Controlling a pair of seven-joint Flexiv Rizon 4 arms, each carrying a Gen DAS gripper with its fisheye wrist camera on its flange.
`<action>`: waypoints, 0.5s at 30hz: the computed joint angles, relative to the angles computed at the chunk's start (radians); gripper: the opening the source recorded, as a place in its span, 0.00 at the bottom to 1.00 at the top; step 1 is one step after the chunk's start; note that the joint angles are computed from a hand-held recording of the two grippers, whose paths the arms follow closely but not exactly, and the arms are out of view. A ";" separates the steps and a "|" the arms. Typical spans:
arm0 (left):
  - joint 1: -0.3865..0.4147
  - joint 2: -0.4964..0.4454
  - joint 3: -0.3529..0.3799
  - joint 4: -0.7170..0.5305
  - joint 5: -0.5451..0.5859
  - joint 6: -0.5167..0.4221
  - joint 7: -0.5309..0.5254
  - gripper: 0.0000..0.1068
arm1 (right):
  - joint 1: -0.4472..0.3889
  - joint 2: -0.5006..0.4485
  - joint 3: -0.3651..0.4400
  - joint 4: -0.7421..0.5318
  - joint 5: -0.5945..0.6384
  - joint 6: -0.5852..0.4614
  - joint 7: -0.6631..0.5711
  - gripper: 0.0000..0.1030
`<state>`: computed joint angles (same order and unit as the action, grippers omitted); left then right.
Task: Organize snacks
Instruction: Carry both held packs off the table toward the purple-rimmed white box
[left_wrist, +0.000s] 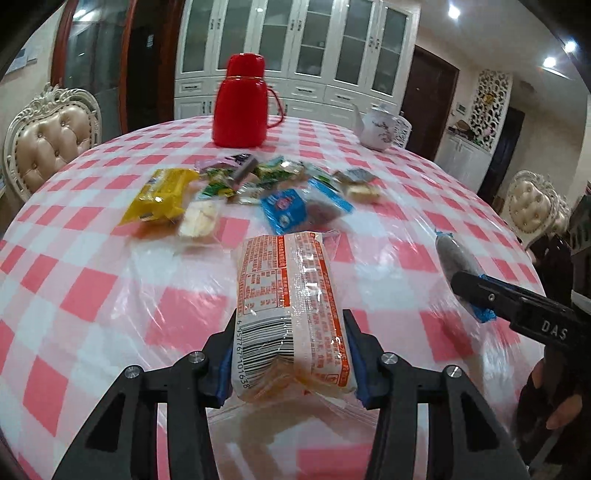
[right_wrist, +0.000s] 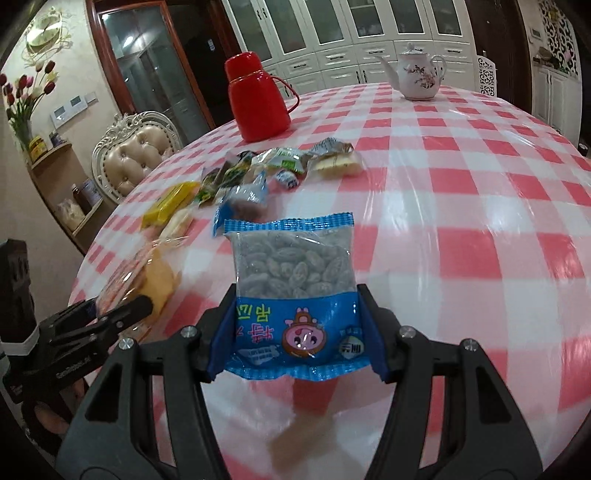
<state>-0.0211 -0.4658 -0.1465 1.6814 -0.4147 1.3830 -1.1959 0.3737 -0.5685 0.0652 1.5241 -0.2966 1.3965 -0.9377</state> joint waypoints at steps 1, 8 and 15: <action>0.003 0.008 -0.010 0.012 -0.005 -0.002 0.007 0.47 | -0.002 0.016 0.005 0.024 0.003 0.005 -0.003 0.62; 0.004 0.055 -0.078 0.084 -0.049 0.034 0.090 0.47 | 0.034 0.136 -0.049 0.212 -0.043 0.054 0.053 0.62; -0.027 0.094 -0.115 0.127 -0.075 0.054 0.172 0.47 | 0.112 0.254 -0.192 0.398 -0.211 0.129 0.222 0.62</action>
